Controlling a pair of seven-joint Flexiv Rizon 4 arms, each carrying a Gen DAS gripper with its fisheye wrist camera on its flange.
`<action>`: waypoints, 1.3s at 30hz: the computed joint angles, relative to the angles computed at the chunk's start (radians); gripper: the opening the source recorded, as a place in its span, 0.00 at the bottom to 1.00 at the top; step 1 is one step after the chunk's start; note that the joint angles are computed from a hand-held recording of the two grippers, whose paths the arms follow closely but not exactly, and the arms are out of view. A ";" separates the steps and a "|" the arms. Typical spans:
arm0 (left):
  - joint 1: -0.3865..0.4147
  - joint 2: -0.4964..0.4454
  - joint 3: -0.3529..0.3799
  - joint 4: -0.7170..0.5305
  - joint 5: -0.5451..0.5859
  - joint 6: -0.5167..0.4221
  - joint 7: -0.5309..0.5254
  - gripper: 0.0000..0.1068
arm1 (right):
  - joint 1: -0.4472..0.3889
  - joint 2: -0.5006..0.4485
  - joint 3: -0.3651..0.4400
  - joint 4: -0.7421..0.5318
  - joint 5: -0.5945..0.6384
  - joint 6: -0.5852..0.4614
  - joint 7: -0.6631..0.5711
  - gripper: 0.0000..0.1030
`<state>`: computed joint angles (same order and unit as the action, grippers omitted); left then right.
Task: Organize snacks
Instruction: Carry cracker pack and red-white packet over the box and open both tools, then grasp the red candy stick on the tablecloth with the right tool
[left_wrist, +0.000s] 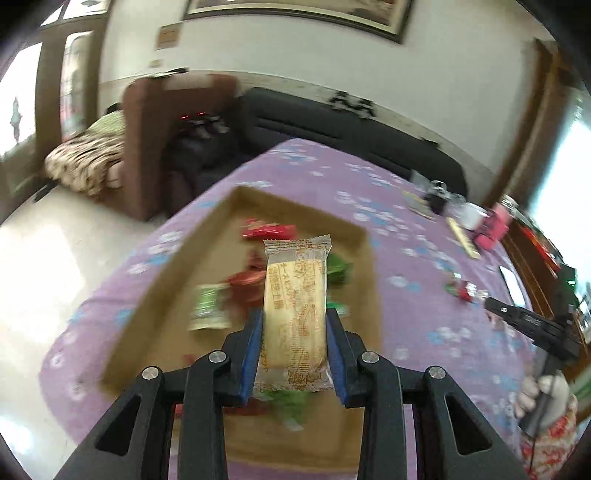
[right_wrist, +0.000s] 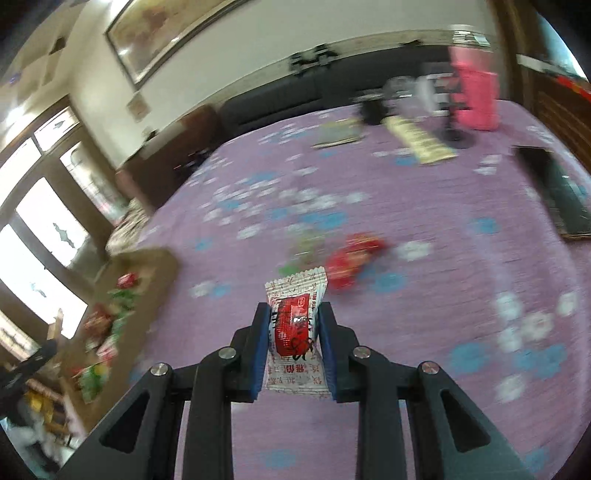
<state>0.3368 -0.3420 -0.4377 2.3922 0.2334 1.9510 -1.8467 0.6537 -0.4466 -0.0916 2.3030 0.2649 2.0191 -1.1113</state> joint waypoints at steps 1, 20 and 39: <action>-0.010 -0.004 0.026 0.007 -0.005 0.011 0.003 0.32 | 0.032 0.005 -0.011 -0.012 -0.001 -0.017 -0.008 0.24; 0.107 -0.128 0.023 -0.016 0.058 0.082 -0.009 0.32 | 0.083 -0.170 0.075 -0.465 -0.381 -0.433 0.133 0.24; 0.352 -0.089 -0.140 0.019 0.330 0.189 -0.218 0.51 | 0.014 -0.181 0.070 -0.501 -0.545 -0.401 0.331 0.30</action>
<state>0.6883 -0.4310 -0.5773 2.4115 0.5637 2.1398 -2.0643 0.6680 -0.6271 -0.0213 1.8021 -0.2805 1.6185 -0.7804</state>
